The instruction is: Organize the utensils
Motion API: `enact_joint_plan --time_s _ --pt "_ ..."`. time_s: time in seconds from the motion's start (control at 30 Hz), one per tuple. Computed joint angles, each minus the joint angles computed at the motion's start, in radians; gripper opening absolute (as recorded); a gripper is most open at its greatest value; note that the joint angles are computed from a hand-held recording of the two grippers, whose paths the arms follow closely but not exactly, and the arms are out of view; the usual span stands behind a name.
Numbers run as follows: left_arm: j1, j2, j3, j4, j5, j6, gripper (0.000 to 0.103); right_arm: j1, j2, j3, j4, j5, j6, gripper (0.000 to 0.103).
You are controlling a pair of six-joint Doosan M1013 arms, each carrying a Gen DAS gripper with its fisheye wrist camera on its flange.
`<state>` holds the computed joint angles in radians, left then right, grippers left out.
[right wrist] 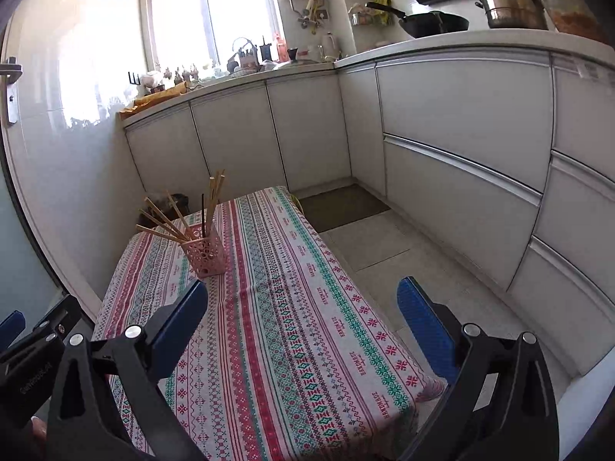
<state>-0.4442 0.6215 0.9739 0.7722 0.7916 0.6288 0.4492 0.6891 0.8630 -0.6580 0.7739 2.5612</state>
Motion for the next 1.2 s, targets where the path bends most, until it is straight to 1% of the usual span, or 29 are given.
enact_joint_plan --time_s 0.37,0.67,1.2 --pt "0.001 -0.009 0.003 -0.008 -0.006 -0.013 0.096 -0.006 -0.003 0.004 0.047 0.008 -0.012 0.096" --pt "0.001 -0.011 0.003 -0.022 -0.01 -0.007 0.096 -0.008 -0.004 0.004 0.067 0.015 -0.031 0.096" --pt "-0.002 -0.012 0.002 -0.013 0.0 -0.017 0.096 -0.01 -0.008 0.009 0.087 0.01 -0.046 0.096"
